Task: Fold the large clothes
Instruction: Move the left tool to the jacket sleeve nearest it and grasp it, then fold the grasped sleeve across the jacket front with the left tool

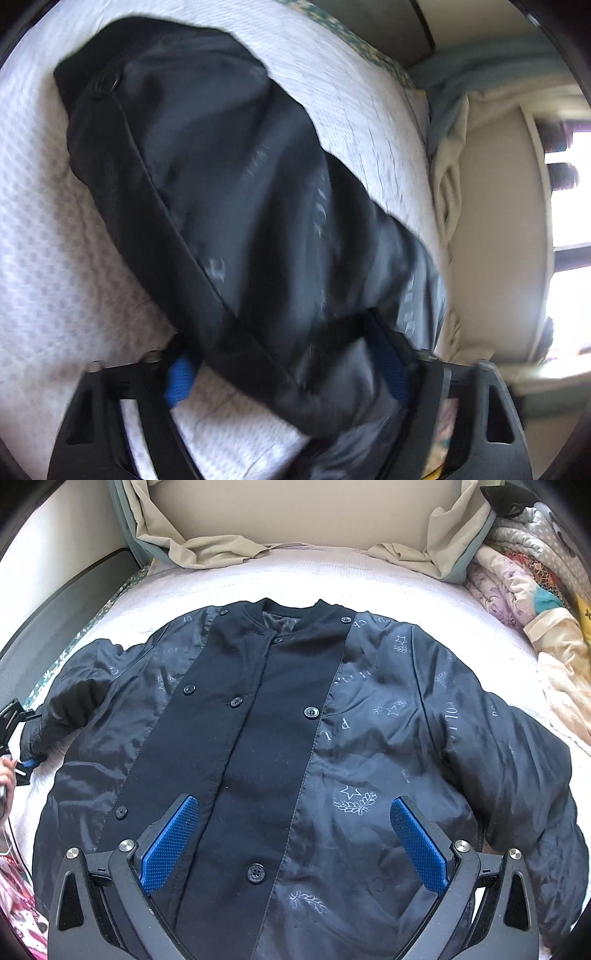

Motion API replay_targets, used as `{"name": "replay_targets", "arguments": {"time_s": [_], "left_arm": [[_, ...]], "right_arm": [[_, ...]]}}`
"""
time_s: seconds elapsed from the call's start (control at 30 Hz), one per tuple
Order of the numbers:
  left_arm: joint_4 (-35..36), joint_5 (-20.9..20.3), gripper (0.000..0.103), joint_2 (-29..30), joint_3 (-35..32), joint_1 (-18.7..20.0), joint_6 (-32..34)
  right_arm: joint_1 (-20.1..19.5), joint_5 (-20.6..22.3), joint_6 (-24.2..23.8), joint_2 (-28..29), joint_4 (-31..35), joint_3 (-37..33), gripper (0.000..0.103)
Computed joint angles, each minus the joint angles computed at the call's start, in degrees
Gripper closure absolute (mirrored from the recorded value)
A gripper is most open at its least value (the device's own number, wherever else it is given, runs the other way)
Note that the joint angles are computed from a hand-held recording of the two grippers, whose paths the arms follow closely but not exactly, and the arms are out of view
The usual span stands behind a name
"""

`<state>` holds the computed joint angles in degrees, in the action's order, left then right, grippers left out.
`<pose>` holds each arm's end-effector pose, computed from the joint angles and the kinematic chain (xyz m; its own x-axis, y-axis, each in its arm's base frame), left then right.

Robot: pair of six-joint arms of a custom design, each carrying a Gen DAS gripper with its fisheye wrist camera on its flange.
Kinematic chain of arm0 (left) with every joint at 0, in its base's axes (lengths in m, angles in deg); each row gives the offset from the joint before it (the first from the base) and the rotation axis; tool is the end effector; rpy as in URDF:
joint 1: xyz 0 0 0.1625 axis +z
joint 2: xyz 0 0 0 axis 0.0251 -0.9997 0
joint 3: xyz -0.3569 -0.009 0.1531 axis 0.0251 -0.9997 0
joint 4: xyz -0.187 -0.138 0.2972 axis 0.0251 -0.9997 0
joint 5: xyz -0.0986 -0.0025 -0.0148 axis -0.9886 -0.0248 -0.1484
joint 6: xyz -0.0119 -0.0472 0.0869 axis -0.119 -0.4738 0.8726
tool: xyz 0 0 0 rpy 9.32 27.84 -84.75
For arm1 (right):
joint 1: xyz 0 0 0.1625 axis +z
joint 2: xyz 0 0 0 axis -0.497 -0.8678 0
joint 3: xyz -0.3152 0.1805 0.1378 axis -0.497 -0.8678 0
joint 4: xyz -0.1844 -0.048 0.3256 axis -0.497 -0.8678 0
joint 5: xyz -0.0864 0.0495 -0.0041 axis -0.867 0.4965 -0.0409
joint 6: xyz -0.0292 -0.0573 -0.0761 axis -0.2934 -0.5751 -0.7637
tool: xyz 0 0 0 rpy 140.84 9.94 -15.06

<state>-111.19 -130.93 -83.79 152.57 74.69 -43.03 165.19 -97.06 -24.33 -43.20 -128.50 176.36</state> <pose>0.0761 -0.3969 0.4425 -0.8277 -0.5350 0.1696 -0.5149 0.6037 -0.6086 0.3248 -0.2504 0.1234 -0.7266 0.1891 0.6606 -0.2607 0.8136 -0.5197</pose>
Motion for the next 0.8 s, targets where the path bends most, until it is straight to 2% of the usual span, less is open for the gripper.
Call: {"name": "replay_targets", "arguments": {"time_s": [0.03, 0.1, 0.2, 0.37, 0.47, 0.5, 0.6, 0.73, 0.8], "left_arm": [[-1.3, -0.3, 0.038, 0.3, 0.1, 0.5, -0.1], [-3.4, -0.1, 0.063, 0.4, 0.6, 1.0, 0.0], [-6.0, 0.9, 0.082, -0.2, 0.7, 0.2, 2.4], [-7.3, 7.2, 0.087, -2.1, 1.3, -6.6, 7.9], [-6.7, 11.6, 0.087, -3.5, 1.5, -12.4, 11.6], [-6.1, 13.7, 0.087, -4.0, 1.7, -15.5, 12.9], [-4.5, 16.7, 0.087, -4.3, 2.0, -22.2, 14.6], [-1.9, 17.1, 0.087, -1.1, 2.6, -31.1, 15.5], [-0.9, 15.6, 0.087, 0.3, 3.8, -34.0, 15.2]], "right_arm": [[0.0, -0.1, 0.2, 0.0, 0.0, 0.0, 0.0], [0.0, -0.2, 0.3, -0.2, 0.0, 0.2, 0.0], [0.0, -0.4, 0.5, -0.9, 0.0, 0.6, 0.0], [0.0, -0.2, 0.9, -1.8, -0.1, 0.9, 0.0], [0.3, -0.4, 1.2, -2.2, 0.0, 0.8, 0.0], [0.5, -0.6, 1.5, -2.3, 0.4, 0.7, 0.0], [0.7, -1.0, 2.4, -2.7, 1.0, 0.7, 0.0], [0.4, -1.3, 3.4, -3.3, 1.4, 0.9, 0.0], [0.3, -1.4, 3.8, -3.5, 1.1, 1.1, 0.0]]}}
